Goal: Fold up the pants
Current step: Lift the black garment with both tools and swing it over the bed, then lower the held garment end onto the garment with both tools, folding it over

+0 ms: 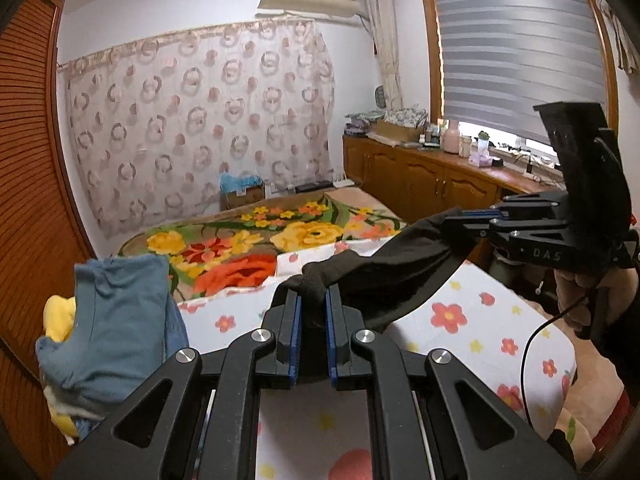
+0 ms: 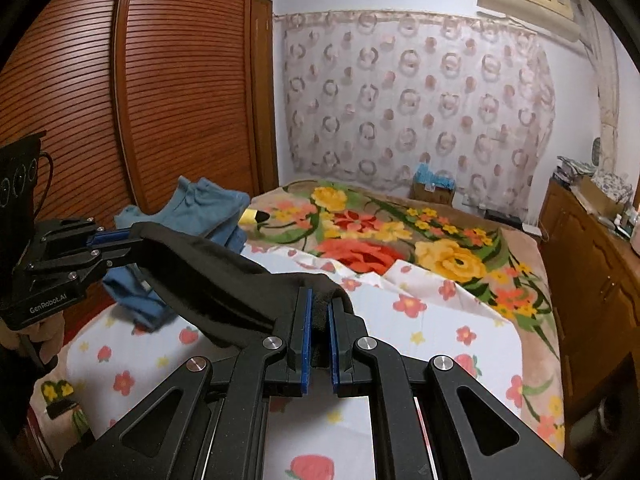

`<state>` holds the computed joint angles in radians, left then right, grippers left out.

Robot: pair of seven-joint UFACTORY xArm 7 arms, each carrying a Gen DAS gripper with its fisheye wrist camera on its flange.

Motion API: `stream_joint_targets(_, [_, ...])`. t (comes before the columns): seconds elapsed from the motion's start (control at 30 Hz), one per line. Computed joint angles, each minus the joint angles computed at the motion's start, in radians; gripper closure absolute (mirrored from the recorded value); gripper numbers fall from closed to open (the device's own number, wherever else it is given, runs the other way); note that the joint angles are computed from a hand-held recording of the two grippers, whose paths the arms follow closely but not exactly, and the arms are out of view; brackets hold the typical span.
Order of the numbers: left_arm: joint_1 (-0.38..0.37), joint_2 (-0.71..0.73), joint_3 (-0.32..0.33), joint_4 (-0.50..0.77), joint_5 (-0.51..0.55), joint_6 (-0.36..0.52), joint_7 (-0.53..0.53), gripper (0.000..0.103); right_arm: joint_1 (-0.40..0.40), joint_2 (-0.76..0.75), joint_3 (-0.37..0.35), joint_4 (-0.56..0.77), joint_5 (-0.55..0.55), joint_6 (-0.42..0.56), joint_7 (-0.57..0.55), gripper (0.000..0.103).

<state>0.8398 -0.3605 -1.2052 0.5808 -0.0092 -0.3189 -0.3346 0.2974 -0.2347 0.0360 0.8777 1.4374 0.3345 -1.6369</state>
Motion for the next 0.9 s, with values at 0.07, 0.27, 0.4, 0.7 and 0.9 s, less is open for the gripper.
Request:
stream_joint_targets(0.07, [-0.043,0.003,0.033,-0.010,0.000,0.003,-0.002,0.091,-0.005,-0.024,0.002,-0.018,-0.048,0.006,0.045,0.096])
stream_joint_targets(0.27, [-0.155,-0.031,0.101,-0.065,-0.019,0.002,-0.011,0.091,0.015,-0.095,-0.024,-0.087,-0.137,0.009,0.132,0.096])
stream_joint_targets(0.4, [-0.238,-0.045,0.146,-0.111,-0.047,-0.010,-0.015,0.091,0.029,-0.146,-0.047,-0.147,-0.192,0.018,0.166,0.096])
stream_joint_targets(0.7, [-0.295,-0.051,0.121,-0.178,-0.091,-0.031,-0.018,0.091,0.085,-0.230,-0.099,-0.229,-0.376,0.025,0.291,0.096])
stream_joint_targets(0.9, [-0.295,-0.037,0.097,-0.202,-0.106,-0.038,-0.026,0.091,0.118,-0.231,-0.149,-0.242,-0.427,0.055,0.335,0.096])
